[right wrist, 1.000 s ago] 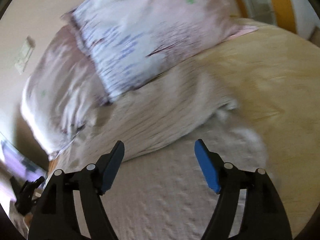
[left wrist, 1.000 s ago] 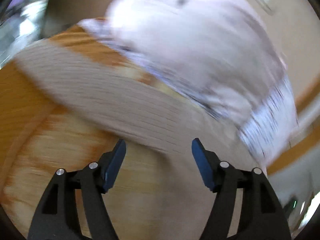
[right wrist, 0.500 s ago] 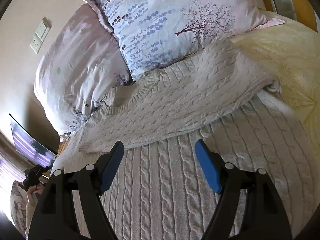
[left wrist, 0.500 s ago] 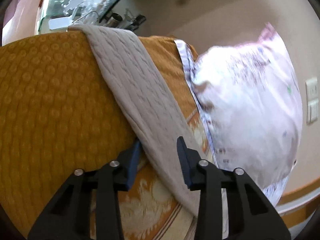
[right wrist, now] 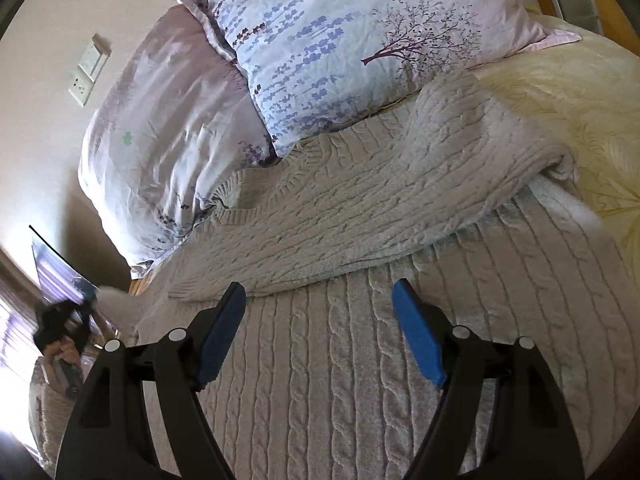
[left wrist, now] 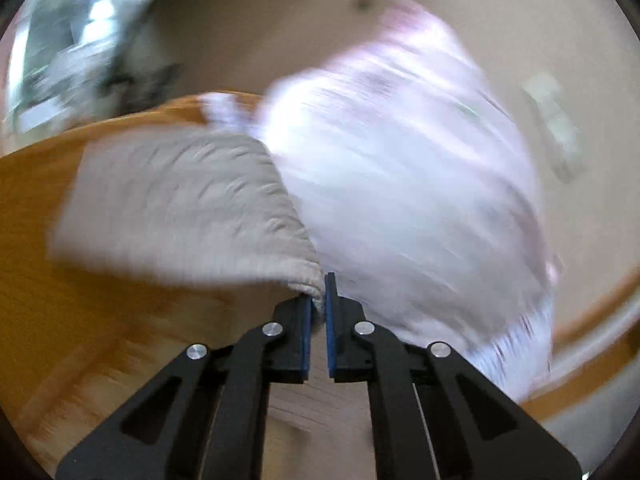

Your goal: Fold small clothes

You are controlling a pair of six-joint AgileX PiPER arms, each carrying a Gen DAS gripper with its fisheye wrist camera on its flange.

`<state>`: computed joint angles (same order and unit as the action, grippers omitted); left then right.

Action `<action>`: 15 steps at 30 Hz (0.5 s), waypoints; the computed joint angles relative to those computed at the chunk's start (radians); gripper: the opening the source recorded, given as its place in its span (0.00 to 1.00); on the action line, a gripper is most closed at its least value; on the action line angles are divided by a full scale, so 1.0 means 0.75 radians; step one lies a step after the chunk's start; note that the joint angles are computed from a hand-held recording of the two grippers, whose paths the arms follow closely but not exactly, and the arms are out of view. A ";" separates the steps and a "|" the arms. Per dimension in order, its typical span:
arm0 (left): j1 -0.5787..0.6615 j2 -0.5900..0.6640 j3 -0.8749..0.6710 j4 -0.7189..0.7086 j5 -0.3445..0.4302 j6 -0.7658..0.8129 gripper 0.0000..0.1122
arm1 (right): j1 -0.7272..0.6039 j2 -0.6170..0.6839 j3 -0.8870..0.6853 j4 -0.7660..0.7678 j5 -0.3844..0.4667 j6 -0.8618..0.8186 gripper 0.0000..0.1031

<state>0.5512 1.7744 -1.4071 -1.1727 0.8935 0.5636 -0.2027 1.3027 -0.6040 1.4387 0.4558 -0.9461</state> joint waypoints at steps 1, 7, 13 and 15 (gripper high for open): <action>-0.079 -0.046 0.017 -0.012 0.004 0.031 0.05 | -0.005 -0.005 0.001 -0.005 0.009 0.005 0.75; -0.587 -0.111 0.082 0.016 -0.051 0.140 0.07 | -0.049 -0.099 0.011 -0.169 0.028 0.155 0.75; -0.992 -0.005 0.089 0.243 -0.154 0.151 0.25 | -0.118 -0.169 -0.046 -0.523 0.066 0.442 0.75; -0.999 -0.040 0.144 0.248 -0.165 0.202 0.46 | -0.107 -0.181 -0.097 -0.654 0.083 0.515 0.75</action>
